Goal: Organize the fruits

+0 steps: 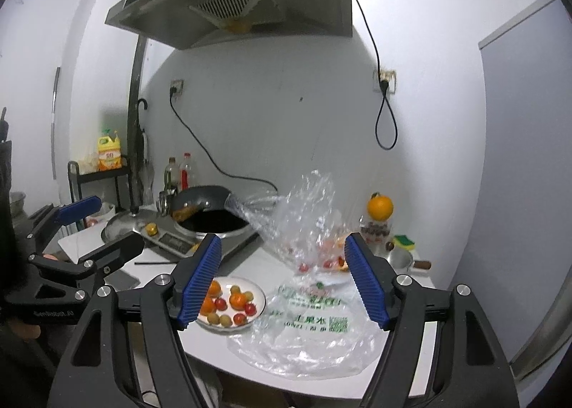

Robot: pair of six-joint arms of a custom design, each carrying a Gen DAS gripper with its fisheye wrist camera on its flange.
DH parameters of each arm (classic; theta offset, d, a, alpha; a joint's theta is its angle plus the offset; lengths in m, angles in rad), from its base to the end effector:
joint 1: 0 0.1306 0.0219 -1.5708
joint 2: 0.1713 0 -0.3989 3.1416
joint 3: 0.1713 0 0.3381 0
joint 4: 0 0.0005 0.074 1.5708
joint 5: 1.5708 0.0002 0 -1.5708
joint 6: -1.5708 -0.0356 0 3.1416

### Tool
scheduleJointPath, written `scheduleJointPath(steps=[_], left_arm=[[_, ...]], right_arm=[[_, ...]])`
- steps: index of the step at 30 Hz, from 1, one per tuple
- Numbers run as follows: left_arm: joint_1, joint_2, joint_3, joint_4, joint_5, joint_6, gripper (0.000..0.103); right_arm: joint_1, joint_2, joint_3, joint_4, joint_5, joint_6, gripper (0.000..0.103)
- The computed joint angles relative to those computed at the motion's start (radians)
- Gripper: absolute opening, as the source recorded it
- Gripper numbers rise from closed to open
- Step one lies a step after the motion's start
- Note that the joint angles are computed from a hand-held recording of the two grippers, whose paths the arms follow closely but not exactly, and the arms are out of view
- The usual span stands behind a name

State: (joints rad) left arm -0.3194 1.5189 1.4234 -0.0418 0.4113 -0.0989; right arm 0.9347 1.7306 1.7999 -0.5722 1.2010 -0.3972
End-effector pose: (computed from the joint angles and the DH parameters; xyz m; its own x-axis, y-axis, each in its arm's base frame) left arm 0.4811 -0.1746 0.4796 -0.0638 0.1164 -0.9912 0.6734 0.7380 0.0434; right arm 0.3627 0.4344 0.4892 -0.1888 -0.0202 -0.9818 0.2902 0.9540 -0.0755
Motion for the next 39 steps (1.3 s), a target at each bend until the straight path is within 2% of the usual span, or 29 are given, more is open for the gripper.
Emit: scheduleJointPath(steps=[5, 18, 39], left_arm=[[-0.005, -0.009, 0.019, 0.008, -0.017, 0.005, 0.102], [-0.009, -0.016, 0.057, 0.015, -0.008, 0.022, 0.102], [-0.017, -0.009, 0.071, -0.014, 0.013, 0.009, 0.102]], right_arm=[[0.001, -0.006, 0.008, 0.036, 0.014, 0.053, 0.076], [-0.005, -0.013, 0.022, 0.091, 0.02, 0.107, 0.076], [-0.02, -0.017, 0.027, 0.036, -0.003, 0.047, 0.077]])
